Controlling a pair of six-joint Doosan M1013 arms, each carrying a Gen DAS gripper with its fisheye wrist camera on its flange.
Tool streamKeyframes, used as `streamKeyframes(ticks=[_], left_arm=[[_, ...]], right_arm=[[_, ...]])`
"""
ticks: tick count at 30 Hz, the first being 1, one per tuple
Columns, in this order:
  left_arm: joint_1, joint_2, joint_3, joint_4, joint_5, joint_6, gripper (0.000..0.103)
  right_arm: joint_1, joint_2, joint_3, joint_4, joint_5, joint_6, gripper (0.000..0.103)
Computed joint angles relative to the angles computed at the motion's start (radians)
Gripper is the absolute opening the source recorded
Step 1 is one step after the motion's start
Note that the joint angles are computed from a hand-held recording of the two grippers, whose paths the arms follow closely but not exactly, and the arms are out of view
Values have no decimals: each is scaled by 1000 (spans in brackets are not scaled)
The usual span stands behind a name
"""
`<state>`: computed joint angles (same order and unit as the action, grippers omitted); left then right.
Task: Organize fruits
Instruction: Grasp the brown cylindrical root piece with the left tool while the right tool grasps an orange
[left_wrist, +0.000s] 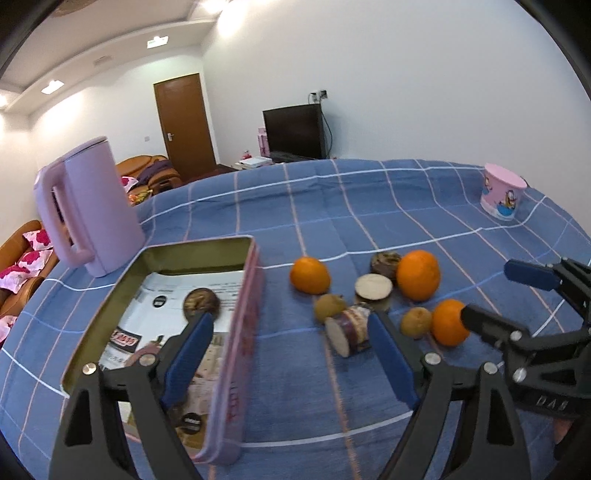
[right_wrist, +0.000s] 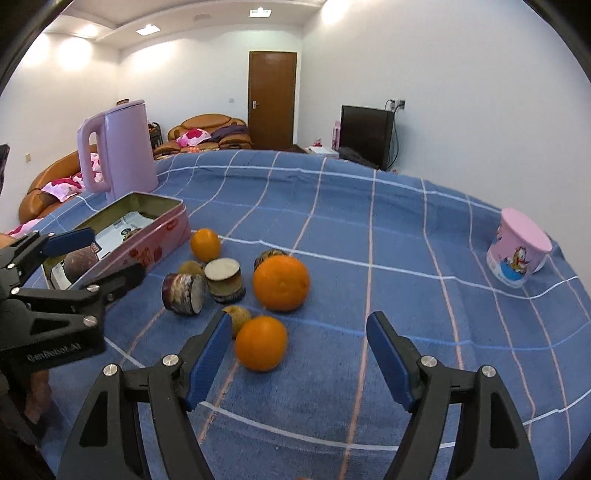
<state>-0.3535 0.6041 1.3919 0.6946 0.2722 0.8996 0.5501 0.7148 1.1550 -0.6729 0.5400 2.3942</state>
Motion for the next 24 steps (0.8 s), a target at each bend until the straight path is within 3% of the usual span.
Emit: streamKeyframes(ticks=[8,12,17,20,22,24], left_arm=[[-3,24,-37,-174,36,176,85],[4,34,-57,-344,58,344,79],[3,39,-66,-397,72,402,71],[3,38,-64,-414,68,421,71],[2,38,-64,-411,69,422,71],[2,38,-65,-425,69,436,71]], right_arm=[[-13,28,-47,202,25,-192,76],[-20,44,-76,280,60,-258,67],[-26,58,-103,360,98,-327,64],[-26,66,-116,380,119,-361,54],[-28,68,-120,414,119,-400,38],[-28,63,-111,411,108,-395,38]])
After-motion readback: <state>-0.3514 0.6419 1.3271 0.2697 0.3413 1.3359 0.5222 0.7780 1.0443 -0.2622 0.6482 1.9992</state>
